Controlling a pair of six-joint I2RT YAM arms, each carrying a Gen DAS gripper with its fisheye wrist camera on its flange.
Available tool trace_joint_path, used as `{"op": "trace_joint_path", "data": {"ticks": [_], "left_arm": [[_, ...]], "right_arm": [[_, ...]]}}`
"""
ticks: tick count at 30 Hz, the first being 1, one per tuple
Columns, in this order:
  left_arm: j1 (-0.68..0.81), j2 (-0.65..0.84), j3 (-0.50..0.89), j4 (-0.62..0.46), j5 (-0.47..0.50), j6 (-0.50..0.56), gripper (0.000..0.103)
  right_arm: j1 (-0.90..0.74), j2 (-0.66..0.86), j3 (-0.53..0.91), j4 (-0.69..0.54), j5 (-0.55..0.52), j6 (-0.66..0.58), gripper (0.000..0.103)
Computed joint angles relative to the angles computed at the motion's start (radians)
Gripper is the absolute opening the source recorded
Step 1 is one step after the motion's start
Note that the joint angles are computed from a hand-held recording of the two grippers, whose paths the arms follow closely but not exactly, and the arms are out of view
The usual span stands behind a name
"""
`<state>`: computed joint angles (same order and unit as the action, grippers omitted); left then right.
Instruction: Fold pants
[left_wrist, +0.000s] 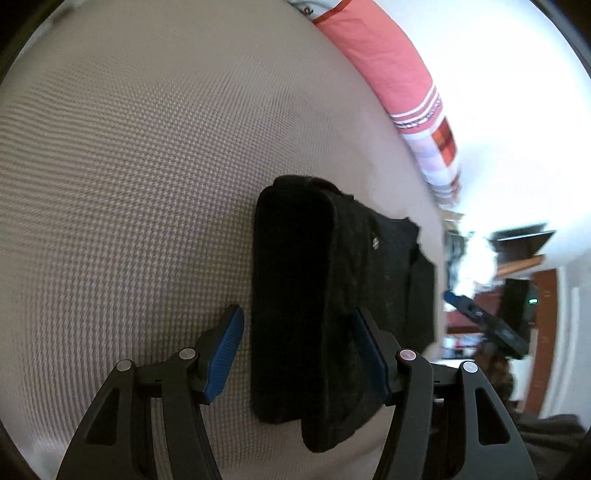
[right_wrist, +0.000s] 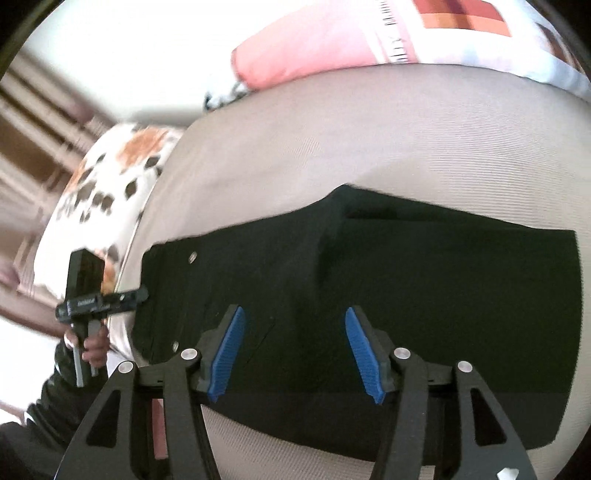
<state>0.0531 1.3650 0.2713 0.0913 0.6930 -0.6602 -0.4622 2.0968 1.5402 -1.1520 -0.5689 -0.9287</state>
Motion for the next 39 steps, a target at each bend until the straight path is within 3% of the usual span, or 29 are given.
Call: {"op": "trace_joint_path", "data": {"ticks": [2, 5, 8, 11, 16, 18, 20, 24, 26, 29, 32, 37, 39], "left_arm": [[0.062, 0.092, 0.019, 0.048, 0.106, 0.023, 0.061], [0.083, 0.182, 0.058, 0.077, 0.186, 0.059, 0.061], [0.068, 0.241, 0.103, 0.087, 0.226, 0.091, 0.061], [0.004, 0.269, 0.139, 0.117, 0.201, 0.083, 0.060], [-0.099, 0.242, 0.112, 0.256, 0.048, -0.039, 0.055], [-0.134, 0.199, 0.086, 0.254, -0.048, -0.093, 0.041], [-0.180, 0.148, 0.066, 0.244, -0.137, -0.168, 0.038], [-0.359, 0.014, 0.160, -0.026, -0.417, -0.287, 0.030], [-0.410, -0.025, 0.217, -0.131, -0.478, -0.346, 0.025], [-0.471, -0.105, 0.269, -0.199, -0.506, -0.486, 0.020], [-0.574, -0.096, 0.372, -0.273, -0.600, -0.568, 0.018], [-0.718, 0.042, 0.611, -0.334, -0.702, -0.656, 0.015], [-0.763, 0.139, 0.735, -0.365, -0.743, -0.649, 0.015]], "right_arm": [[-0.007, 0.002, 0.014, 0.020, 0.003, 0.031, 0.055], [-0.003, 0.002, 0.016, 0.043, -0.002, 0.074, 0.055], [0.009, -0.003, -0.001, 0.059, 0.001, 0.096, 0.056], [0.031, -0.006, -0.024, 0.065, -0.002, 0.107, 0.056], [0.062, -0.008, -0.045, 0.066, -0.006, 0.096, 0.056], [0.063, -0.013, -0.045, 0.058, -0.008, 0.076, 0.056], [0.050, -0.015, -0.032, 0.045, -0.018, 0.057, 0.056], [0.010, 0.006, 0.030, 0.026, -0.044, 0.052, 0.056], [-0.020, 0.032, 0.084, 0.005, -0.058, 0.044, 0.056], [-0.075, 0.085, 0.191, -0.050, -0.089, 0.022, 0.056], [-0.128, 0.160, 0.328, -0.127, -0.118, -0.008, 0.056], [-0.207, 0.324, 0.619, -0.288, -0.158, -0.038, 0.056], [-0.246, 0.430, 0.811, -0.389, -0.174, -0.045, 0.056]]}}
